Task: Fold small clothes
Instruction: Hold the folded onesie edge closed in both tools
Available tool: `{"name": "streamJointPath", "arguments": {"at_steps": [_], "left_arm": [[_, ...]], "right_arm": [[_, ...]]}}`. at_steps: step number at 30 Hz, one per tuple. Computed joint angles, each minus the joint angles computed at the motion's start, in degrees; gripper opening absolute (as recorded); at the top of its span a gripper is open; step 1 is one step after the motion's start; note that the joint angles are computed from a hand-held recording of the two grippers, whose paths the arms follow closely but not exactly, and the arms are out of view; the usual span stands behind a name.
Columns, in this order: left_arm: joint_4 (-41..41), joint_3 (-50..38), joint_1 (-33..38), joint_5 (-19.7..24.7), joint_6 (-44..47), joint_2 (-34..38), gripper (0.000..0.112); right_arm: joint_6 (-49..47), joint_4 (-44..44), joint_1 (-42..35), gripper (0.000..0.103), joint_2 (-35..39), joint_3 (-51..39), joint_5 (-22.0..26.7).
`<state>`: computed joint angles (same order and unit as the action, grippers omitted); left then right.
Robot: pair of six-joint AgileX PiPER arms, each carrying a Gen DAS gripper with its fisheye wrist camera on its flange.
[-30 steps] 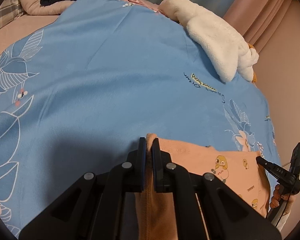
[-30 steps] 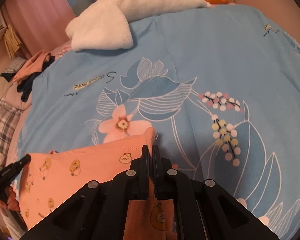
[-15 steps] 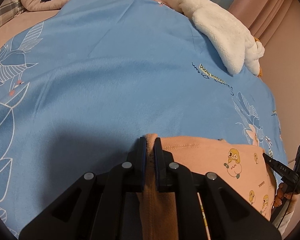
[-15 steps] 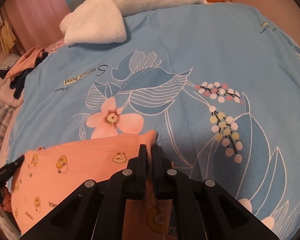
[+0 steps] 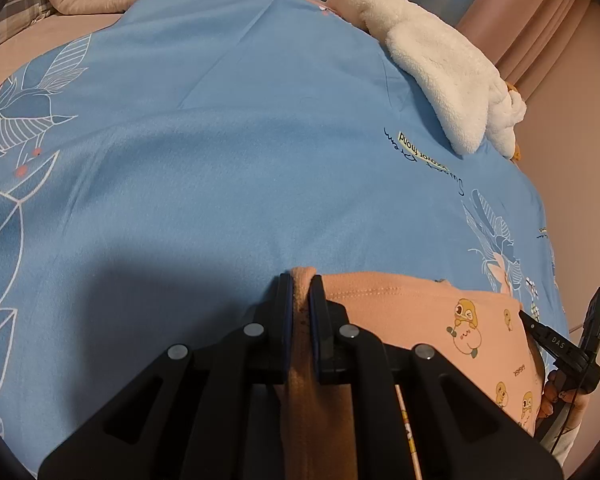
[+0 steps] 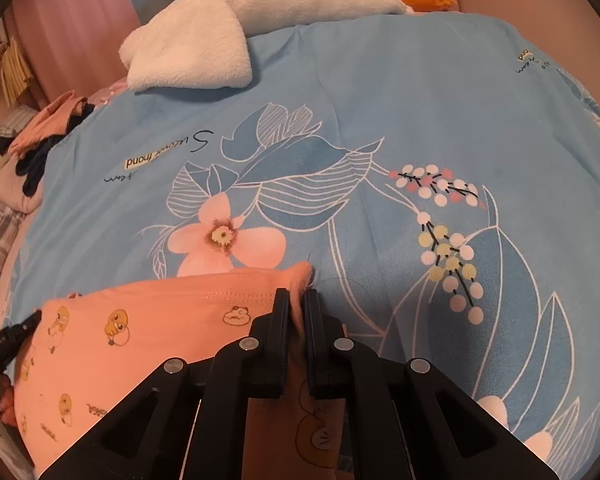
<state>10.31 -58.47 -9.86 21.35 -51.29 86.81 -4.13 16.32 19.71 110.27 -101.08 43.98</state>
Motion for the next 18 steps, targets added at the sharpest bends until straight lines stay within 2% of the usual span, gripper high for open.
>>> {"name": "streamJointPath", "arguments": {"at_steps": [18], "left_arm": [[0.1,1.0,-0.1,-1.0,-0.3,-0.5,0.010]], "right_arm": [[1.1,-2.1,0.7,0.004,-0.4,0.9,-1.6]]}}
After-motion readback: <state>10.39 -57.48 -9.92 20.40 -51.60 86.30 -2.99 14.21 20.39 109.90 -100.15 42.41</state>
